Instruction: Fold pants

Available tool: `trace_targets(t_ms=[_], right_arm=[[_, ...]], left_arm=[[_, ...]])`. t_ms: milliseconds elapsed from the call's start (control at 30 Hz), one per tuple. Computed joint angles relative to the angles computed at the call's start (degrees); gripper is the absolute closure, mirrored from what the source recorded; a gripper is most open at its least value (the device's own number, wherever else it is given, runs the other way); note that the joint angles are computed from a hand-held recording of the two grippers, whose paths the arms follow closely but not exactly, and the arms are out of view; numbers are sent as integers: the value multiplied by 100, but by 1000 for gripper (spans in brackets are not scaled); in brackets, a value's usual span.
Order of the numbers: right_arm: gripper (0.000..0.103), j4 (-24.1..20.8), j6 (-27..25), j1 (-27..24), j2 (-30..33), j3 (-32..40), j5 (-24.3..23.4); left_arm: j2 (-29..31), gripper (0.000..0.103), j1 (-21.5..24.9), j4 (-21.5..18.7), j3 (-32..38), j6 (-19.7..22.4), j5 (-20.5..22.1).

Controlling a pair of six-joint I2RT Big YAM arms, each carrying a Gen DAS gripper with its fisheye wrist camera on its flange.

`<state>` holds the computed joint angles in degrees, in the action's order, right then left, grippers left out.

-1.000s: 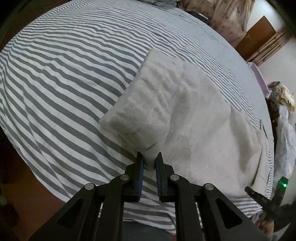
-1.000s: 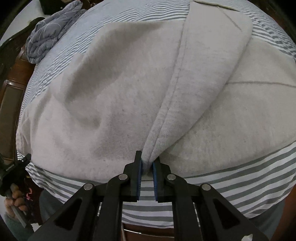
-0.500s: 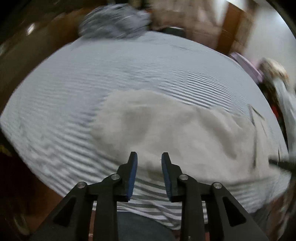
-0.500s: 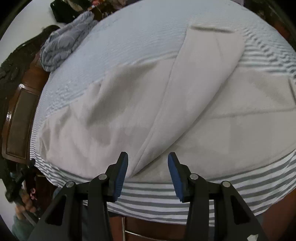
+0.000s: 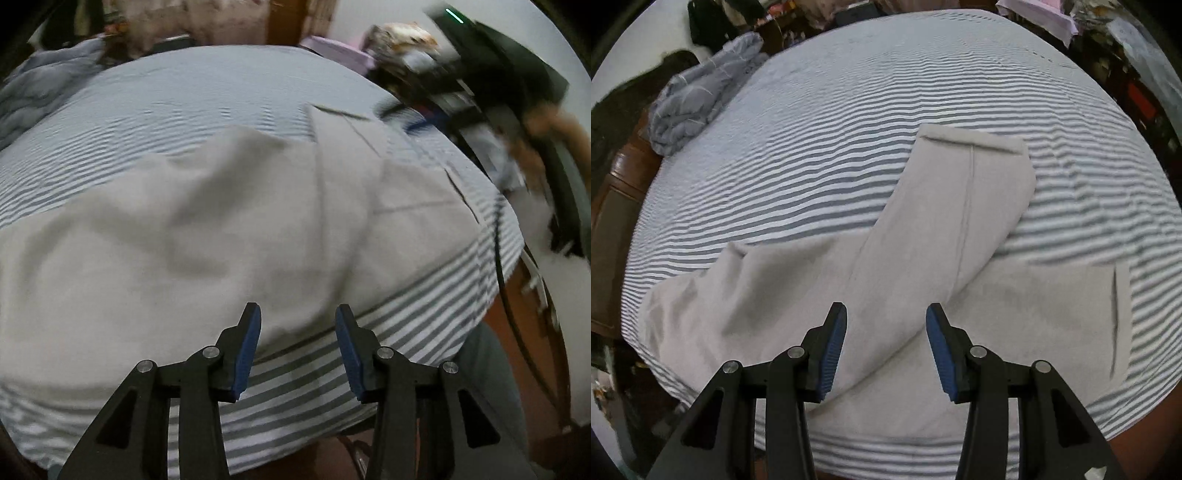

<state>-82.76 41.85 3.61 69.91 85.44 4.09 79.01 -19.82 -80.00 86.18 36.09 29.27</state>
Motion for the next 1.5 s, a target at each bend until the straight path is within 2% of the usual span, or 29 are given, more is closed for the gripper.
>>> trace_targets(t_ms=[100,167,267,367,433,500,633,733,767,800,900,933,1067,1200,1333,1467,1500], right_arm=[[60,-111,-333,-356,488,394,-148],[61,-205,-536,-541,902,710,-63],[60,-269,-608,-738,1460,1103,-69],[60,-458,-552,-847,2134,1601,194],[60,-692,-463,-864,2594,1977,558],[60,-694,-326,-890,2855,2152,696],[59,-842,-99,-842,3171,2342,976],[59,-999,-12,-764,3276,2387,1441],[63,-1003,-10,-766,3269,2372,1503],[79,-1052,59,-788,3246,2344,1606],[95,-876,10,-916,3024,2145,1391],[97,-839,-10,-933,2921,2083,1415],[98,-523,-17,-992,2186,1699,1397],[98,-397,193,-1257,949,1084,1256],[98,-486,543,-1614,-235,483,1016],[98,-731,1005,-1724,-1312,-175,962],[98,-802,1266,-1676,-1663,-440,929]], left_arm=[[23,60,-303,175,-171,-5,-88],[70,60,-409,268,-217,-93,-111],[137,62,-456,364,-278,-267,-70],[182,73,-468,515,-377,-469,-54],[169,77,-483,660,-470,-563,-76],[150,81,-481,768,-538,-607,-21],[98,85,-497,888,-626,-584,-5],[66,86,-480,964,-683,-561,5],[67,86,-473,980,-691,-575,17],[74,87,-458,990,-697,-635,48],[84,88,-436,1011,-700,-747,98],[79,89,-435,1018,-697,-747,87],[0,90,-440,1111,-730,-733,50],[-95,92,-433,1210,-741,-696,36],[-193,92,-416,1249,-700,-633,83],[-255,92,-383,1227,-651,-548,113],[-274,92,-368,1227,-658,-487,109]])
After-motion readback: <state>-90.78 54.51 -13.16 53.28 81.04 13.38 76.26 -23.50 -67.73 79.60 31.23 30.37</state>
